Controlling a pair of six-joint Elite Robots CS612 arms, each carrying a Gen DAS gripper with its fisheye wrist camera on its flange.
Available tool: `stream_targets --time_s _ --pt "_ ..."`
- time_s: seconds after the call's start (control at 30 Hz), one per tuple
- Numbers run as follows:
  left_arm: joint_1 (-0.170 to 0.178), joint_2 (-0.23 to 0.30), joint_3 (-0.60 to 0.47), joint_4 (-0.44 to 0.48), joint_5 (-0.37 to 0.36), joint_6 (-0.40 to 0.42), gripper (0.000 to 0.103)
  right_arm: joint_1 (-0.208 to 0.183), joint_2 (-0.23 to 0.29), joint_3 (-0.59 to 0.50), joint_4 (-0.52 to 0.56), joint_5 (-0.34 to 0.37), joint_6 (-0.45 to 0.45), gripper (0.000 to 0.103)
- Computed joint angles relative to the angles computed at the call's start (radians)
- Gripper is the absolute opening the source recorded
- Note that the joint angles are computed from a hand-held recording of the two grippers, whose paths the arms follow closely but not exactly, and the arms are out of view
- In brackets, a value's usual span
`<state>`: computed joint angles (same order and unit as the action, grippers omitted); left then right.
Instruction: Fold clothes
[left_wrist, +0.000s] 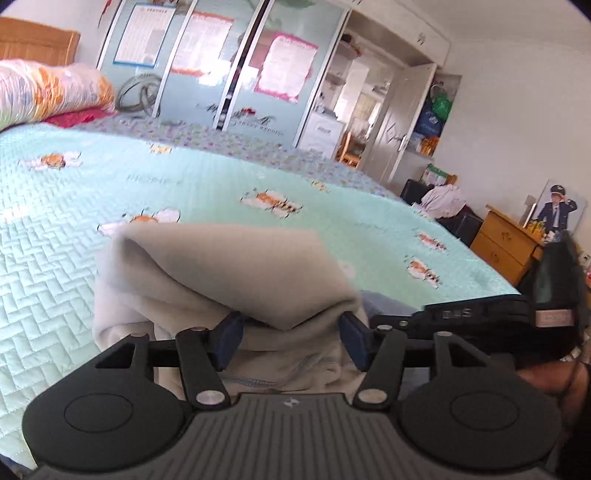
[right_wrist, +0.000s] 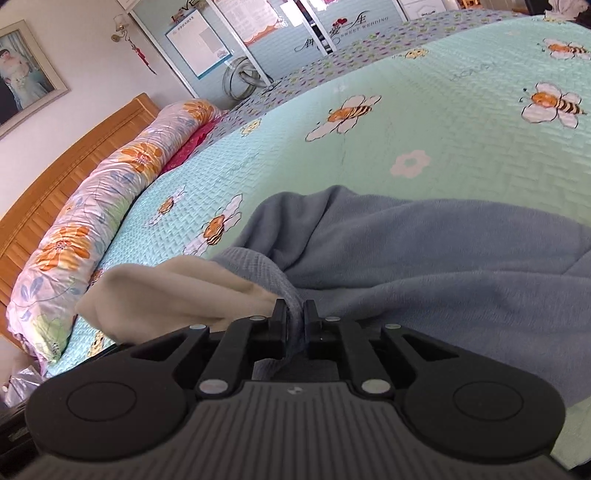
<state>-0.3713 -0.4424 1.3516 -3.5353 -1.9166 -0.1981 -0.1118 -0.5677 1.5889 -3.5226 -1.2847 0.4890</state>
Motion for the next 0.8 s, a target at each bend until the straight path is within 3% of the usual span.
stream_targets --time_s 0.17,0.23,0.37,0.47,0.57,0.63,0.7,0.8 --pt "0.002 0.022 -0.041 0.109 0.007 -0.049 0.059 0.002 -0.006 0.011 -0.031 0.041 -0.031 0.011" --pt "0.004 0.029 -0.053 0.159 0.016 -0.066 0.053 0.001 -0.009 0.016 -0.057 0.054 -0.035 0.011" --pt "0.014 0.036 -0.047 0.126 -0.007 -0.096 0.051 -0.016 -0.007 0.01 -0.2 0.154 0.067 0.011" --pt "0.008 0.031 -0.036 0.115 0.008 -0.084 0.051 -0.016 -0.005 -0.003 -0.26 0.224 0.056 0.011" --pt "0.009 0.033 -0.034 0.103 0.002 -0.089 0.051 0.008 -0.017 0.0 -0.159 0.147 -0.063 0.014" --pt "0.012 0.033 -0.033 0.098 -0.006 -0.096 0.051 0.022 -0.027 0.008 -0.059 0.04 -0.08 0.028" --pt "0.015 0.034 -0.035 0.094 -0.016 -0.104 0.05 0.014 -0.025 0.015 -0.048 0.044 -0.045 0.03" --pt "0.019 0.039 -0.042 0.084 -0.031 -0.124 0.05 0.006 -0.032 0.032 -0.063 0.046 -0.051 0.048"
